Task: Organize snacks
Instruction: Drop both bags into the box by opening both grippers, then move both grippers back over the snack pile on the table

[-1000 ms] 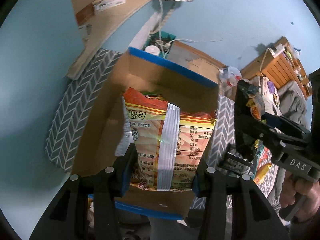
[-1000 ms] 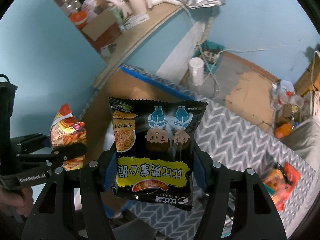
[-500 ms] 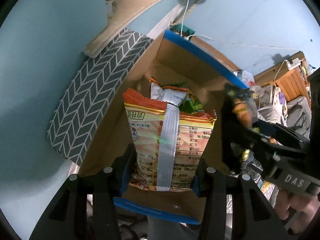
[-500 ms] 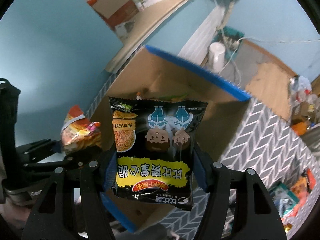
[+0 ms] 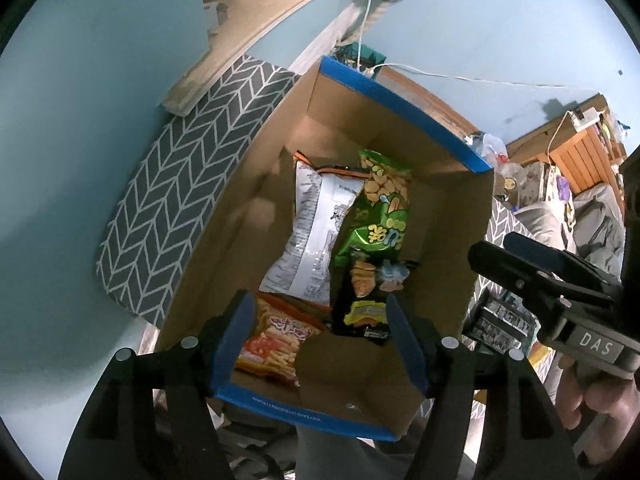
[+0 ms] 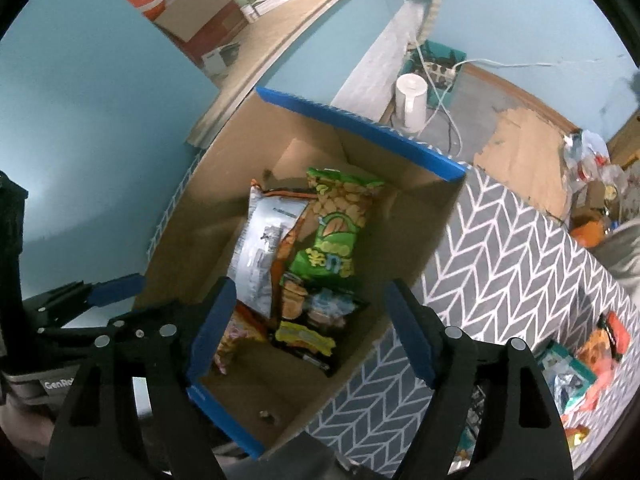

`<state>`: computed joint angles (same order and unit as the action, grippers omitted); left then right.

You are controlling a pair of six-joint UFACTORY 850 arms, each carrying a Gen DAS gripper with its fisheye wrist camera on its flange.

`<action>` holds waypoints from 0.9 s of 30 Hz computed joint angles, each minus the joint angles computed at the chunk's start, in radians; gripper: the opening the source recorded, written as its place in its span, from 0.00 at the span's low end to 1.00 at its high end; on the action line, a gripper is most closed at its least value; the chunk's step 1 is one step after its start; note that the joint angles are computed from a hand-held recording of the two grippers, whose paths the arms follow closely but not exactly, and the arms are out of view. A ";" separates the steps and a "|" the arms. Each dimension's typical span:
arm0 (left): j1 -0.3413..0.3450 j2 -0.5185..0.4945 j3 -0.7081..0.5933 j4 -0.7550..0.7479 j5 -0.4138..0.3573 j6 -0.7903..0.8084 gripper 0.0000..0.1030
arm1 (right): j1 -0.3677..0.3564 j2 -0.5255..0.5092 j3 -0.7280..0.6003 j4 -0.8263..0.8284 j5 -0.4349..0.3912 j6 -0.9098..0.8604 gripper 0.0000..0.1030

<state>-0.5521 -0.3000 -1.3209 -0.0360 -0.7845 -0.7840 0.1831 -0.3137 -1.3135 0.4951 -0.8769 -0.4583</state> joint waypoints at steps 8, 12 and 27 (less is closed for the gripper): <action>-0.016 -0.002 -0.019 -0.017 -0.003 0.014 0.68 | -0.036 0.034 0.036 -0.031 0.004 0.033 0.76; -0.029 -0.023 -0.043 -0.061 -0.016 0.065 0.68 | -0.066 0.060 0.065 -0.046 0.004 0.044 0.76; -0.125 -0.178 -0.252 -0.131 -0.111 0.254 0.68 | -0.217 0.162 0.173 -0.137 0.022 0.168 0.76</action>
<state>-0.6773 -0.4777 -1.5727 -0.1673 -0.8960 -0.5301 -0.0335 -0.1522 -1.1407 0.3579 -0.8549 -0.2902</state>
